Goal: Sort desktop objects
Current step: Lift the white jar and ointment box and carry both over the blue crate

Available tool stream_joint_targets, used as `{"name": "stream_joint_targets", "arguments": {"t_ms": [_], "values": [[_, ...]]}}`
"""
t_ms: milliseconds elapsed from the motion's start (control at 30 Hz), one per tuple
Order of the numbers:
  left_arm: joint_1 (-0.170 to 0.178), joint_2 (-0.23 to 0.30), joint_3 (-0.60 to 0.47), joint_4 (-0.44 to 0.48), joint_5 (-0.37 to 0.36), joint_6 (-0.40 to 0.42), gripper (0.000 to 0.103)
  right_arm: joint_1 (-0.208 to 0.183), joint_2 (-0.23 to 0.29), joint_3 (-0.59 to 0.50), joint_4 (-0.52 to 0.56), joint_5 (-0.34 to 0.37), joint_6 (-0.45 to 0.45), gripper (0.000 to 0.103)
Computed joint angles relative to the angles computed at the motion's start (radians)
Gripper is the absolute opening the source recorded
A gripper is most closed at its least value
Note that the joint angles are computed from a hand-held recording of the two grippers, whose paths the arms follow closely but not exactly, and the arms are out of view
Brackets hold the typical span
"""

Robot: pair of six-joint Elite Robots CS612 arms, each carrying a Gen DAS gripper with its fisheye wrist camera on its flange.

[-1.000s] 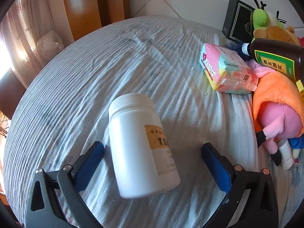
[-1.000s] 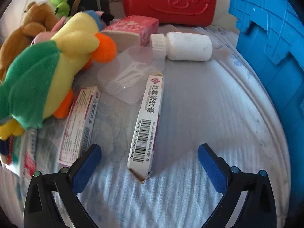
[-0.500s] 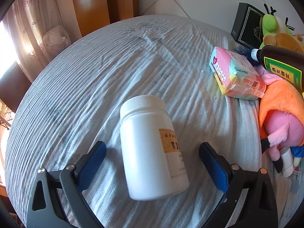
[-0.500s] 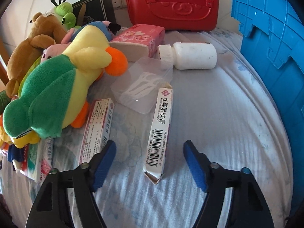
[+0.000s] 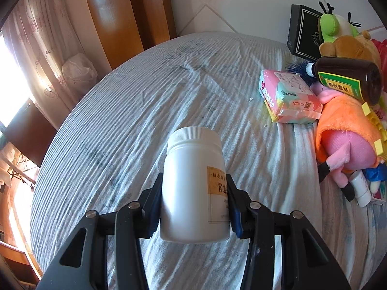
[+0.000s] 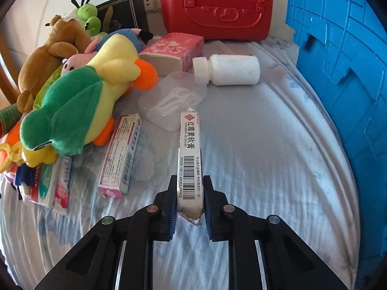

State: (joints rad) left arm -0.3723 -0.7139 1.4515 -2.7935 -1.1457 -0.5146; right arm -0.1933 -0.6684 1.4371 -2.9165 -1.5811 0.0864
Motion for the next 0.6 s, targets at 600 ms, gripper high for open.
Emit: {"name": "stream_joint_targets", "arguments": {"t_ms": [600], "values": [[-0.119,-0.116,0.077,-0.146,-0.064,0.080,0.045,-0.004,-0.183,0.213,-0.217,0.073,-0.056,0.019]]}}
